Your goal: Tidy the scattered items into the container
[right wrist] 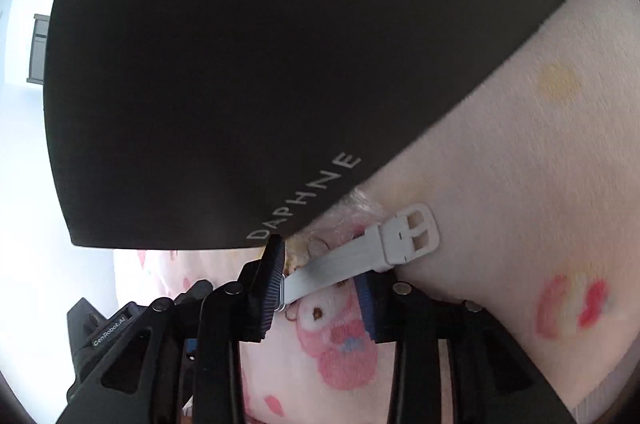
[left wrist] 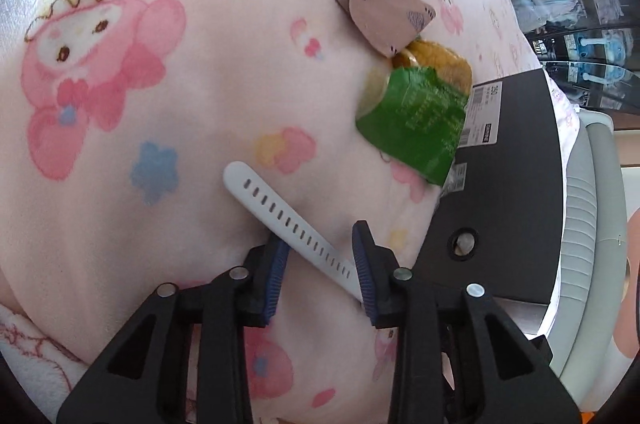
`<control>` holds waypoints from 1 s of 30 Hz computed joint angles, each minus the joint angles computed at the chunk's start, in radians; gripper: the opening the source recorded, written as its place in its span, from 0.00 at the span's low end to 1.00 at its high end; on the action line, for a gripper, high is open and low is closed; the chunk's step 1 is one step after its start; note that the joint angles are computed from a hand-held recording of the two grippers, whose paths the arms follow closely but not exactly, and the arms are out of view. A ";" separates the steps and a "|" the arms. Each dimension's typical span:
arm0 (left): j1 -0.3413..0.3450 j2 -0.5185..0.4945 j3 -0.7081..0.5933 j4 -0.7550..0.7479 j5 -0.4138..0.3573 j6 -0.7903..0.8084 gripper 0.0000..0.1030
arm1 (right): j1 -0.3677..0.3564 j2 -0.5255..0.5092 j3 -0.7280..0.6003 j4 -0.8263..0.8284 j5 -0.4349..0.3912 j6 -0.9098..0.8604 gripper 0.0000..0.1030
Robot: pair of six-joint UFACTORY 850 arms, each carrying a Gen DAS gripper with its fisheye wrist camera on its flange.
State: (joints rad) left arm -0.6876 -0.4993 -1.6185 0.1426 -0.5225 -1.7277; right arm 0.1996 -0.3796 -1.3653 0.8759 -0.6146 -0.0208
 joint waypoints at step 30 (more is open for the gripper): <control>-0.031 -0.021 -0.100 -0.017 -0.159 0.141 0.10 | -0.063 0.079 0.085 0.021 -0.091 -0.058 0.05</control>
State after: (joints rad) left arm -0.7190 -0.5205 -1.7183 0.1256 -0.6813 -1.5862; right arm 0.1365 -0.3010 -1.2806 0.8967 -0.7059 -0.0785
